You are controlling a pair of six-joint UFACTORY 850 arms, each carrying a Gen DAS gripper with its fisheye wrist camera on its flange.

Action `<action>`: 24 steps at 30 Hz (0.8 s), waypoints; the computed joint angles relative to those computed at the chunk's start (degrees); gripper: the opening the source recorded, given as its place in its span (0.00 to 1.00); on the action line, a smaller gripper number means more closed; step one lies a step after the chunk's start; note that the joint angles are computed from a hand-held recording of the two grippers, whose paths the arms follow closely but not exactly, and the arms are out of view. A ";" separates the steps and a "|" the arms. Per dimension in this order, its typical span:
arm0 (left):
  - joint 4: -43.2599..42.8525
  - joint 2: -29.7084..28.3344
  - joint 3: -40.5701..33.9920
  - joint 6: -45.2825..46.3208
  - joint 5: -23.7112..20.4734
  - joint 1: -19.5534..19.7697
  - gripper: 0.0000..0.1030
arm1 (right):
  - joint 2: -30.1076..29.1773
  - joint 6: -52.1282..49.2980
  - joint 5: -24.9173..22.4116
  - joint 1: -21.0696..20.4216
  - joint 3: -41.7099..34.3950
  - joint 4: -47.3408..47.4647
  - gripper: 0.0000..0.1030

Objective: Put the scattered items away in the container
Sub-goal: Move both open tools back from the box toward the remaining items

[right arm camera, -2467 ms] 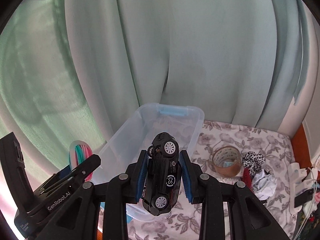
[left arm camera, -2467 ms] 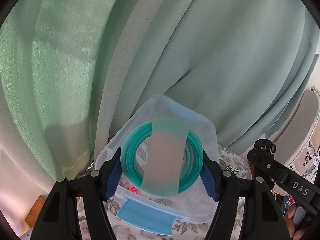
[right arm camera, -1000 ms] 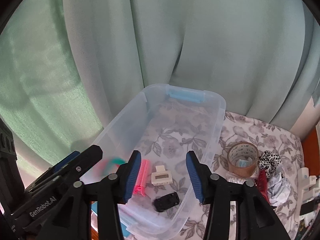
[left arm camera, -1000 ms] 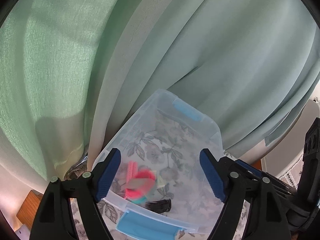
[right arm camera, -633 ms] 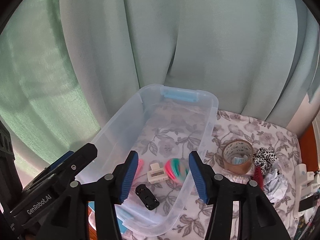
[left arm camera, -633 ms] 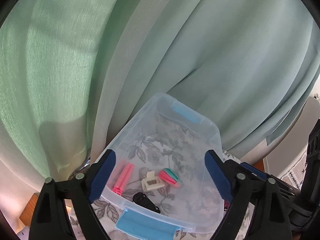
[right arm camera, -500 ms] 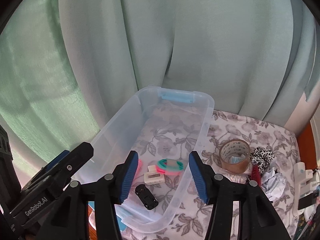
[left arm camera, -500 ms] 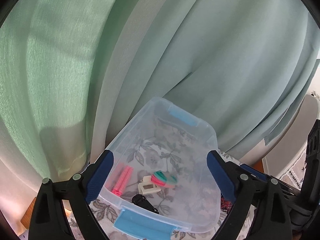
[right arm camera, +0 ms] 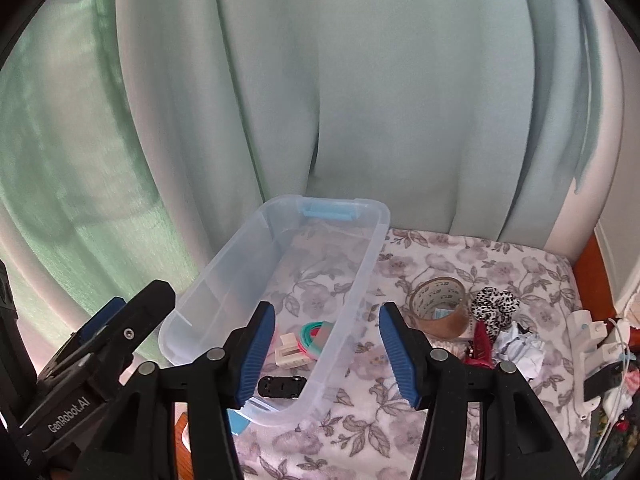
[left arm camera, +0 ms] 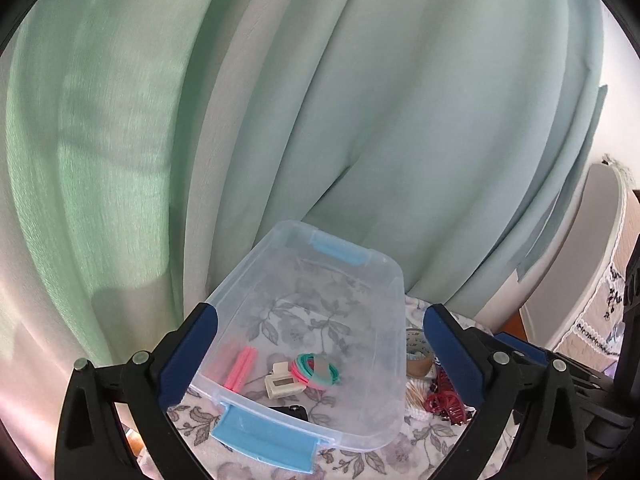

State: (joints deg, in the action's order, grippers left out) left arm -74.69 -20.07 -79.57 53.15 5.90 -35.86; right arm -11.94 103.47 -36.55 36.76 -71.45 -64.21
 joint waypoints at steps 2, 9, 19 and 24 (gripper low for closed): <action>-1.56 0.67 0.36 2.46 1.11 -0.90 1.00 | 1.57 2.60 -0.77 0.50 1.58 -1.79 0.61; -0.27 3.16 1.91 4.11 5.18 -4.58 1.00 | 7.39 11.98 -3.10 2.21 7.84 -7.49 0.67; 1.71 4.54 2.73 7.34 5.81 -9.76 1.00 | 16.14 24.30 -8.69 4.96 17.92 -12.32 0.74; -4.88 3.86 1.76 15.68 5.27 -12.03 1.00 | 20.43 28.83 -11.46 5.97 22.62 -13.06 0.75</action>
State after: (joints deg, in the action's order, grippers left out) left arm -79.57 -16.21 -77.81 68.82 11.17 -47.89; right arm 8.49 132.30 -48.01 42.73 -48.83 -77.27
